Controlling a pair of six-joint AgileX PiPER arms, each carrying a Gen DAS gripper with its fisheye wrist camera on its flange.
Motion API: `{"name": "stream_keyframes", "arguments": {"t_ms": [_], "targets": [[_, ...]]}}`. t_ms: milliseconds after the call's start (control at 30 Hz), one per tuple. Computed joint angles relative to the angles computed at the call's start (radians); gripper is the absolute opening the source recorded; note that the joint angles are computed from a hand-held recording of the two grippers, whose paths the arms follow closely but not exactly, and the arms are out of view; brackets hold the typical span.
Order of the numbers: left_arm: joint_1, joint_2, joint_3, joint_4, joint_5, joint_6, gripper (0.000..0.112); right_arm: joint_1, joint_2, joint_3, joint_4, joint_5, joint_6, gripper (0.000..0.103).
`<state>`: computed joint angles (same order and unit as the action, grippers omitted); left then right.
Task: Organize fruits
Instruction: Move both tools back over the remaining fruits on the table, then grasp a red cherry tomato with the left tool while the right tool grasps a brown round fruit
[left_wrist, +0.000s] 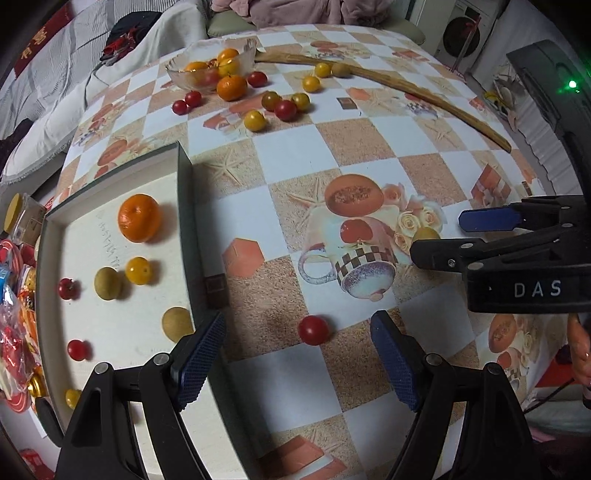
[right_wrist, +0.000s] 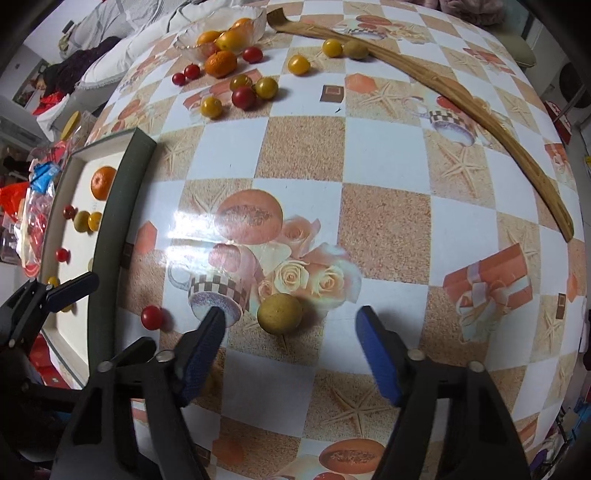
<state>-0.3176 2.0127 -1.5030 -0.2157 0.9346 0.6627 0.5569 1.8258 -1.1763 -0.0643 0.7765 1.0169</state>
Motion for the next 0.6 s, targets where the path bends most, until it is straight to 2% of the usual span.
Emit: {"name": "stream_keyframes", "arguments": {"t_ms": [200, 467, 533, 600], "targets": [[-0.028, 0.04, 0.002, 0.065, -0.014, -0.068, 0.081, -0.012, 0.016, 0.01, 0.042, -0.029, -0.058, 0.062], [-0.048, 0.057, 0.025, 0.105, -0.038, -0.117, 0.081, -0.001, 0.045, -0.019, 0.032, -0.001, -0.095, 0.061], [-0.047, 0.059, 0.02, 0.105, -0.03, -0.124, 0.081, 0.008, 0.059, -0.042, 0.016, 0.022, -0.088, 0.056], [-0.043, 0.059, 0.016, 0.097, -0.02, -0.119, 0.077, 0.02, 0.07, -0.061, -0.003, 0.042, -0.082, 0.039]]}}
